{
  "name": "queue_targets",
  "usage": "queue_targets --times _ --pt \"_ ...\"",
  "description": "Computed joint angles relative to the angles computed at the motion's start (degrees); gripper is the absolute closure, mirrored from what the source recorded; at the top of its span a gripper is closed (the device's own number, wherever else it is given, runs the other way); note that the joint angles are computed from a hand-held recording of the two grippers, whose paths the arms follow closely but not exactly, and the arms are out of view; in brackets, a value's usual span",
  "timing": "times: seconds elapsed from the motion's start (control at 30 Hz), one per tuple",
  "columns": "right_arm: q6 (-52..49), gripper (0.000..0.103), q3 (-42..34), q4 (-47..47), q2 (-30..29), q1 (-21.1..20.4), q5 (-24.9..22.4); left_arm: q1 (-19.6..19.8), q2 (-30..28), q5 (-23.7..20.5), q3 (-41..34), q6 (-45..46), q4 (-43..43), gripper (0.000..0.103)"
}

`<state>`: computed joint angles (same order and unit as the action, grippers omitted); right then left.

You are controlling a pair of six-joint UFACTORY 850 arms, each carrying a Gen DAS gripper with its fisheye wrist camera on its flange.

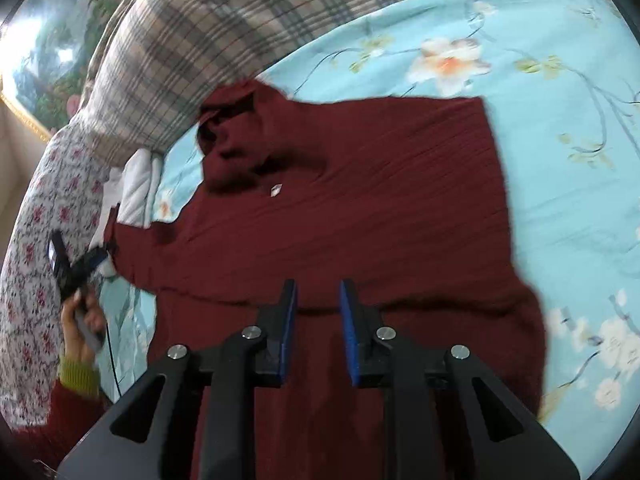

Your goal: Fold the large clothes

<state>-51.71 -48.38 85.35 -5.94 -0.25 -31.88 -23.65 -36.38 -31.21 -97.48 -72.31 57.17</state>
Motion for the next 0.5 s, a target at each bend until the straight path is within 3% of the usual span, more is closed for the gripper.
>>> queue_targets --times 0.07,0.2,0.23,0.27,0.3,0.33,0.37,0.5 --pt "0.3 0.079 -0.1 0.0 -0.1 0.7 -0.9 1.5 -3.3 -3.5 -5.6 3.1 -1.0 0.031" --pt "1.6 0.079 -0.9 -1.4 -0.7 2.1 -1.0 5.0 -11.7 -9.5 -19.7 13.9 -9.6 0.030" --pt "2.2 0.079 -1.0 -2.0 -0.8 2.2 -1.0 6.2 -13.1 -8.8 -22.2 17.7 -14.2 0.040" --pt "2.5 0.079 -1.0 -2.4 -0.8 2.2 -0.9 7.1 -13.6 -7.8 -23.0 19.7 -17.1 0.061" --pt "2.9 0.079 -1.1 -2.8 -1.0 2.4 -0.7 7.7 -13.7 -6.9 -23.2 21.0 -19.0 0.070" --pt "3.3 0.079 -1.2 -3.2 -1.1 2.5 -0.5 8.5 -12.7 -4.2 -21.9 22.4 -21.6 0.085" --pt "3.7 0.079 -1.2 -3.5 -1.1 2.5 -0.4 8.9 -11.5 -1.6 -20.1 22.6 -22.7 0.090" --pt "3.7 0.079 -1.0 -3.3 -1.0 2.7 -0.2 10.0 -5.6 7.4 -11.1 19.4 -23.2 0.092"
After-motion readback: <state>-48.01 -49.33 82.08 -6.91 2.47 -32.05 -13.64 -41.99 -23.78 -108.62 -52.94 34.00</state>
